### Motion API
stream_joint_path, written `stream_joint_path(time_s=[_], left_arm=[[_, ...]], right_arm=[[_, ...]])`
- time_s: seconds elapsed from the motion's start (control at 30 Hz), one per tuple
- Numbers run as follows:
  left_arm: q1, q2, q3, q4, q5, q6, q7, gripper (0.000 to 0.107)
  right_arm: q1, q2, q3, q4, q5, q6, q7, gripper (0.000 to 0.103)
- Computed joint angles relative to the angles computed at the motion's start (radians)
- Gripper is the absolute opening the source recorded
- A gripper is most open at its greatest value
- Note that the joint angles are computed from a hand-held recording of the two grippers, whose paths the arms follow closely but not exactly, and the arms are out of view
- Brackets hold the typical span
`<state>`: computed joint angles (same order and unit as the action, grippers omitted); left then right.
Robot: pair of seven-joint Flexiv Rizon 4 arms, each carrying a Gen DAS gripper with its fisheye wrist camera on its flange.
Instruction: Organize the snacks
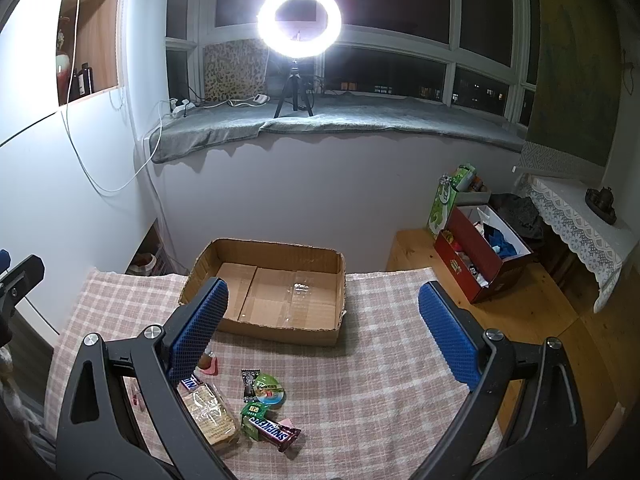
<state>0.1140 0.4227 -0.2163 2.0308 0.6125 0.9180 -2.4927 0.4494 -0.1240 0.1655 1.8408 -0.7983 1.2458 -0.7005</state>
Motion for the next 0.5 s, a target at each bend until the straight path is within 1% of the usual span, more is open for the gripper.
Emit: stream_joint_path(time_s=[0.5], left_arm=[[0.002, -0.002, -0.01, -0.003, 0.013, 0.002, -0.007, 0.102]], right_arm=[[0.0, -0.001, -0.003, 0.0, -0.011, 0.005, 0.01, 0.098]])
